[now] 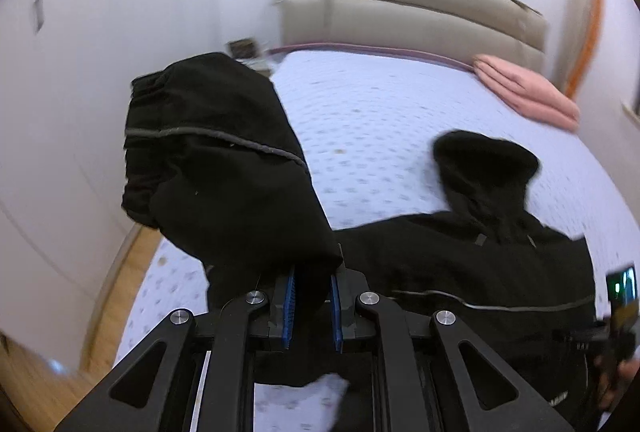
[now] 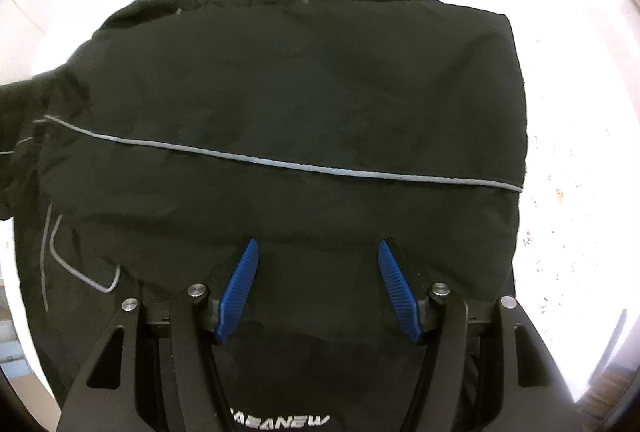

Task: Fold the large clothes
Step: 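Grasp the other sleeve cuff with the left gripper and lift it, then lay the held sleeve across the jacket front and open the left gripper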

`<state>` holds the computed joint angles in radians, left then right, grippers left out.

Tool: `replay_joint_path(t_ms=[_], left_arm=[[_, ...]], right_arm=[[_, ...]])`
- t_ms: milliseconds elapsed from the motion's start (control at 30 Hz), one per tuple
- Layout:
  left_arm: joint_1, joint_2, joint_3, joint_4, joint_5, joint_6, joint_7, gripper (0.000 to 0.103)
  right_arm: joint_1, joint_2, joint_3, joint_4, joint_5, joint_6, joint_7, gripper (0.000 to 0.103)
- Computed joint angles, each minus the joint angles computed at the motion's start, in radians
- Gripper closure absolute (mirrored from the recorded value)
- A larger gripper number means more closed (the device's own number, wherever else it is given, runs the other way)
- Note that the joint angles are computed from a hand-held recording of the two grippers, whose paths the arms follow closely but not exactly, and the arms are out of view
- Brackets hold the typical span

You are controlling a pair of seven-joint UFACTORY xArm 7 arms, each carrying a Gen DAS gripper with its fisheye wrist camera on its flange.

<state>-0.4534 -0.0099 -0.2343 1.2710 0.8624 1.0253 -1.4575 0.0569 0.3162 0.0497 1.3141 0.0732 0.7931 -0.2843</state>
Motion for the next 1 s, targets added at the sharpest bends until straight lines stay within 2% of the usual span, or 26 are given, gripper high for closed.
replay_joint_path(t_ms=[100,267,467,600,700,800,867,1000], left_arm=[[-0.044,0.099,-0.022,0.118,0.021,0.021,0.047,0.089],[-0.137,0.279,0.002,0.312,-0.001,-0.017,0.128,0.089],[-0.255,0.598,0.024,0.653,-0.067,0.003,0.296,0.088],[-0.260,0.744,-0.005,0.788,-0.221,-0.017,0.421,0.061],[-0.266,0.765,-0.013,0.801,-0.313,-0.025,0.450,0.061],[-0.300,0.713,0.023,0.752,-0.341,-0.017,0.422,0.050],[-0.305,0.635,0.054,0.649,-0.357,-0.050,0.374,0.048],[-0.330,0.514,0.122,0.504,-0.378,-0.046,0.301,0.048]], right_arm=[[-0.029,-0.027,0.004,-0.006,0.040,0.016,-0.057,0.037],[-0.066,-0.054,-0.006,0.002,0.086,0.047,-0.140,0.037],[-0.090,-0.056,-0.024,0.032,0.099,0.083,-0.171,0.037],[-0.092,-0.039,-0.022,0.058,0.106,0.106,-0.166,0.037],[-0.114,-0.030,-0.016,0.090,0.156,0.157,-0.196,0.037],[-0.142,-0.022,-0.002,0.131,0.249,0.226,-0.242,0.037],[-0.143,-0.012,0.004,0.156,0.283,0.247,-0.251,0.033],[-0.141,0.052,0.018,0.230,0.345,0.316,-0.231,0.032]])
